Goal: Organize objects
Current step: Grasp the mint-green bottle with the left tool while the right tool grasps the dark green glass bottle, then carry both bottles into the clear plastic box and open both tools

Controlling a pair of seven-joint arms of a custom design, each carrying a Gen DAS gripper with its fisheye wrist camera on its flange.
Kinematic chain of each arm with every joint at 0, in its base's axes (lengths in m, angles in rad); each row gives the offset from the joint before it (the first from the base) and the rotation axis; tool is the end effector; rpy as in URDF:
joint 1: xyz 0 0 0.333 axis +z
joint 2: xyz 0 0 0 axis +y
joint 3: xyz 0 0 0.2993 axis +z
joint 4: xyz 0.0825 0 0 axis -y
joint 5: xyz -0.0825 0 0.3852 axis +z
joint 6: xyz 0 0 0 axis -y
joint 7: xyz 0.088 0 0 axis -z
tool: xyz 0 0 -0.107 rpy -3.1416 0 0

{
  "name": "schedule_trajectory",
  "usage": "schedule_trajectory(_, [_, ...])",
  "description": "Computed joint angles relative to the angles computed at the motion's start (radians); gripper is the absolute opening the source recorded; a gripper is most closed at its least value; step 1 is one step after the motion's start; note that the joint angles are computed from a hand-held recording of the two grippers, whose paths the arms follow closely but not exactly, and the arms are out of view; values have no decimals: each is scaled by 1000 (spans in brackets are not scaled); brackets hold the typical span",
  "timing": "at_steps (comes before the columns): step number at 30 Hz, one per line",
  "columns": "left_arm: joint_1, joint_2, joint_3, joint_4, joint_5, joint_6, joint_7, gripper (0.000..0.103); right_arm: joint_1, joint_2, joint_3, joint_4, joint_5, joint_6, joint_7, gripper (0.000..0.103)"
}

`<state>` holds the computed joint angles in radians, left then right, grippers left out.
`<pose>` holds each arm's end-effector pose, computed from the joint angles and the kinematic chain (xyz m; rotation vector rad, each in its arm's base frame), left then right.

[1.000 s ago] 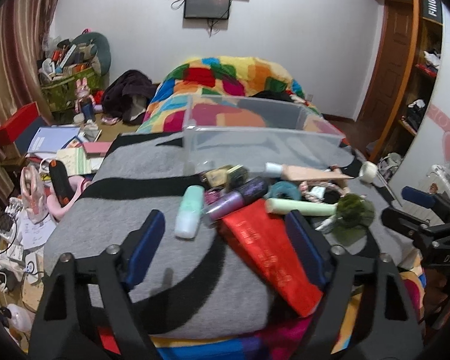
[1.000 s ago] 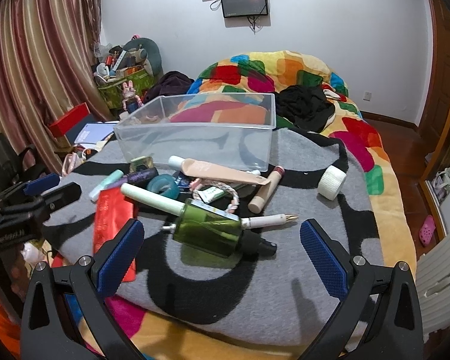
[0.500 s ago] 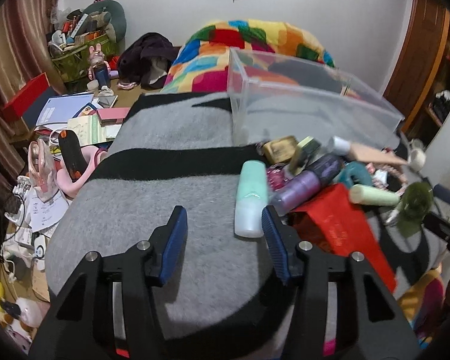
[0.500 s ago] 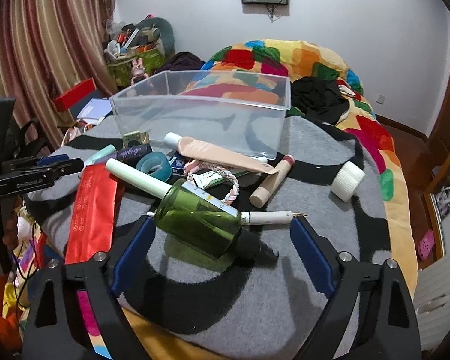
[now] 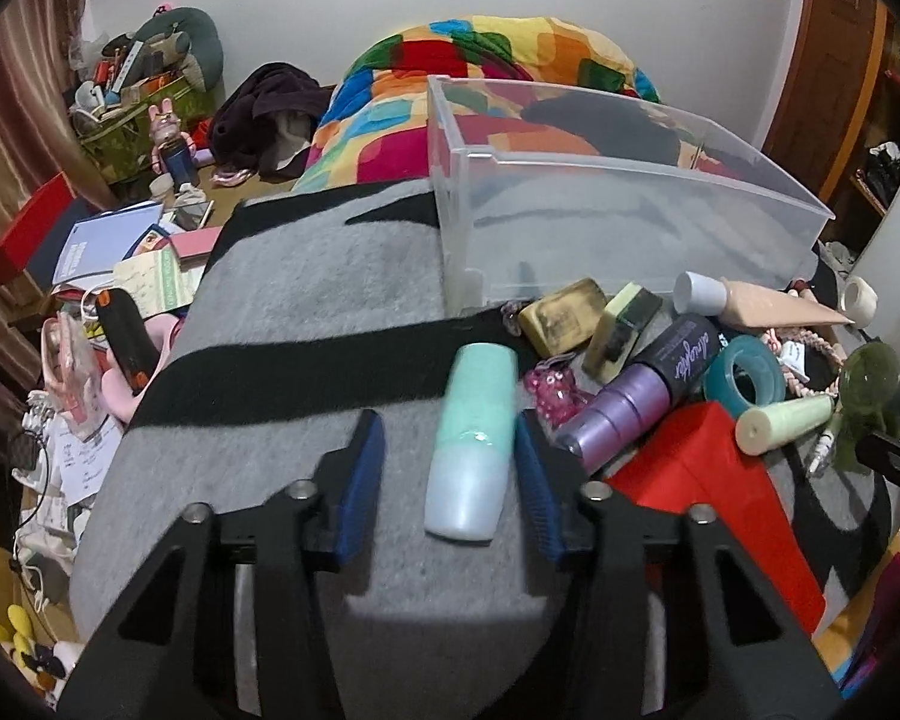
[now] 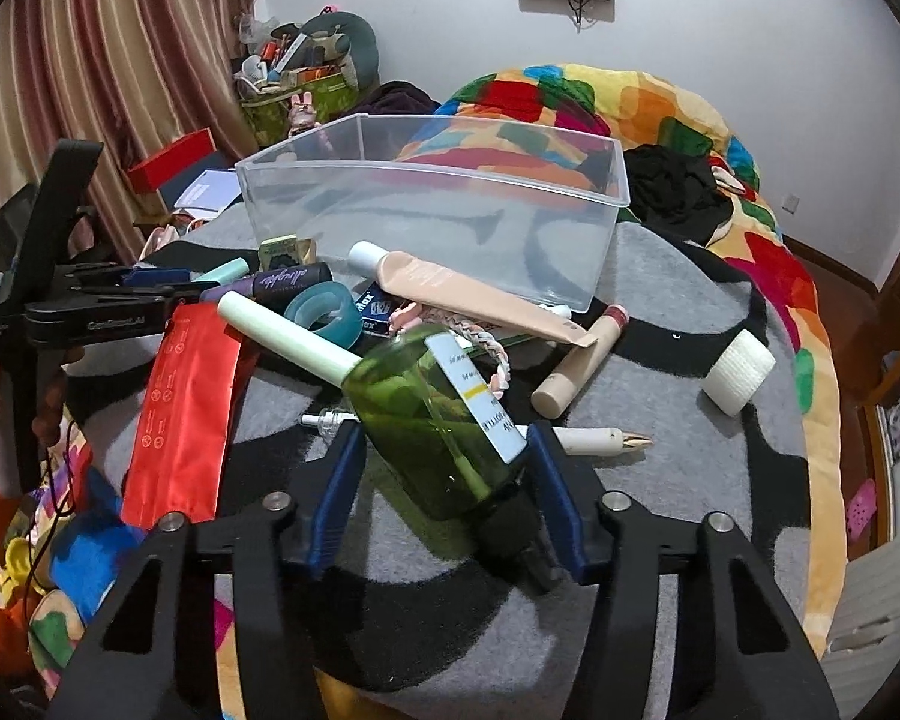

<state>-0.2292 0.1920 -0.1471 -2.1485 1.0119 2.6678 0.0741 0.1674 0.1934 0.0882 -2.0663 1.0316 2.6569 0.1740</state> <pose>0.5310 -0.2354 0.3211 -2.0657 1.5505 -0.5127 0.5890 0.1277 0.3546 -2.2428 0.9066 -0.2520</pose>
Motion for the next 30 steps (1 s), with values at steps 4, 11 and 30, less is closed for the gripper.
schedule_trajectory(4, [-2, -2, 4, -2, 22, 11, -23, 25, -3, -6, 0, 0, 20, -4, -2, 45])
schedule_trajectory(11, [-4, -48, 4, -33, 95, 12, -124, 25, -5, -25, -3, 1, 72, -13, -21, 44])
schedule_trajectory(30, [8, -118, -39, 18, 347, 23, -333, 25, 1, 19, 11, 163, 134, 18, 36, 44])
